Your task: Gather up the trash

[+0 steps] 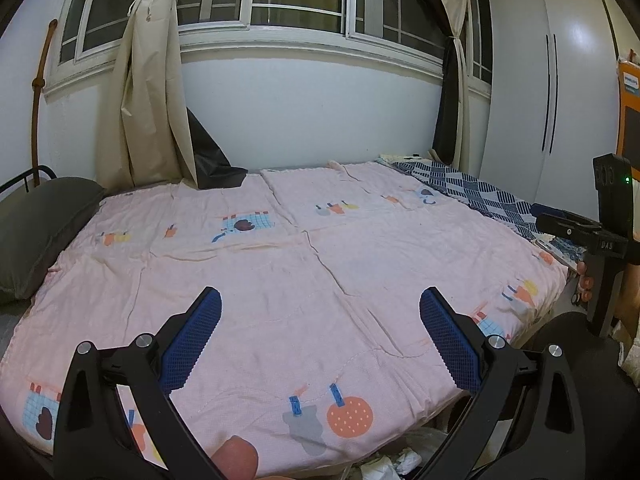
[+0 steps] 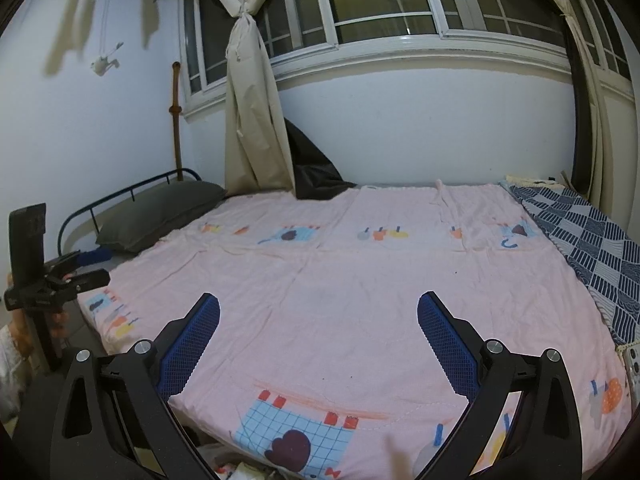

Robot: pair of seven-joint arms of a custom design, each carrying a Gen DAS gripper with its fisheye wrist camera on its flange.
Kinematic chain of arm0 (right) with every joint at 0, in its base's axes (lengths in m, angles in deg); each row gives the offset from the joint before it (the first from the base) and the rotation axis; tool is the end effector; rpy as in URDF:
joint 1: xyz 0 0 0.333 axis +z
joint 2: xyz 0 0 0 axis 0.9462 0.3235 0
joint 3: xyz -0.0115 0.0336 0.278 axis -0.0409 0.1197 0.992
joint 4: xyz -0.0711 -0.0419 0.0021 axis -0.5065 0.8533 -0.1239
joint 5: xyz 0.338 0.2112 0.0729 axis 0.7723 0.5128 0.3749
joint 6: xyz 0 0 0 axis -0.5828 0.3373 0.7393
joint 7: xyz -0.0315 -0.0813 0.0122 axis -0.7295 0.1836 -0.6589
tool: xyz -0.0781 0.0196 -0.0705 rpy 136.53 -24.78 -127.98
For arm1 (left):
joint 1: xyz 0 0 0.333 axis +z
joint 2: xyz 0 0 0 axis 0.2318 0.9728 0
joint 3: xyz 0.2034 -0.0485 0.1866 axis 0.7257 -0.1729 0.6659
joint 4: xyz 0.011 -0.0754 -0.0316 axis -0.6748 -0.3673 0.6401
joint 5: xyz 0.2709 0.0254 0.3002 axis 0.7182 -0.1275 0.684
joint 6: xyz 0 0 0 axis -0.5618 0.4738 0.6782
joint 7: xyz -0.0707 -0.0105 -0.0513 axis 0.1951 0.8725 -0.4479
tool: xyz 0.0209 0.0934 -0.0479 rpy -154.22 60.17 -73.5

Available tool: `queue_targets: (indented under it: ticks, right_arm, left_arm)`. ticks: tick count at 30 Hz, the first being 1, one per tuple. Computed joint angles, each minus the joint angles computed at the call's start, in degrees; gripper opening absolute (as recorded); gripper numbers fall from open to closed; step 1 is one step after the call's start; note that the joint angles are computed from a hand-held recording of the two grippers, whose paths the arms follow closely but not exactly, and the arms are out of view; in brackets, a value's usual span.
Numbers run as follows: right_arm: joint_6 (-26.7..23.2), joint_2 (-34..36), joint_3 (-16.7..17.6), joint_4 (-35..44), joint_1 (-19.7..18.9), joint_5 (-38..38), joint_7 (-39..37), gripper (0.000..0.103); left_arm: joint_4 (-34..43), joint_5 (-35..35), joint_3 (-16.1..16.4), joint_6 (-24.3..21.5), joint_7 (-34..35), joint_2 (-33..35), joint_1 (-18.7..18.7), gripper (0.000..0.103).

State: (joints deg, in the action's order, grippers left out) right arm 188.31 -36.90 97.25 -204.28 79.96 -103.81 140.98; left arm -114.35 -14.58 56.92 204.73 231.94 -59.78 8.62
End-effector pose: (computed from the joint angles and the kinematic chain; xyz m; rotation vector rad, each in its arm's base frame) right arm 0.3518 0.2269 0.6240 -1.2185 1.7480 -0.9994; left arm 0.5557 -0.0908 0.6028 -0.7516 2.3205 -1.4714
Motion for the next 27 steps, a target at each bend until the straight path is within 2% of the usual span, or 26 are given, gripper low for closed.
queue_targets:
  ticks: [27]
  right_arm:
    - [0.44,0.21,0.05,0.07,-0.06,0.27,-0.34,0.095]
  left_arm:
    - [0.11,0.24,-0.02,-0.15,0.01,0.15,0.05,0.097]
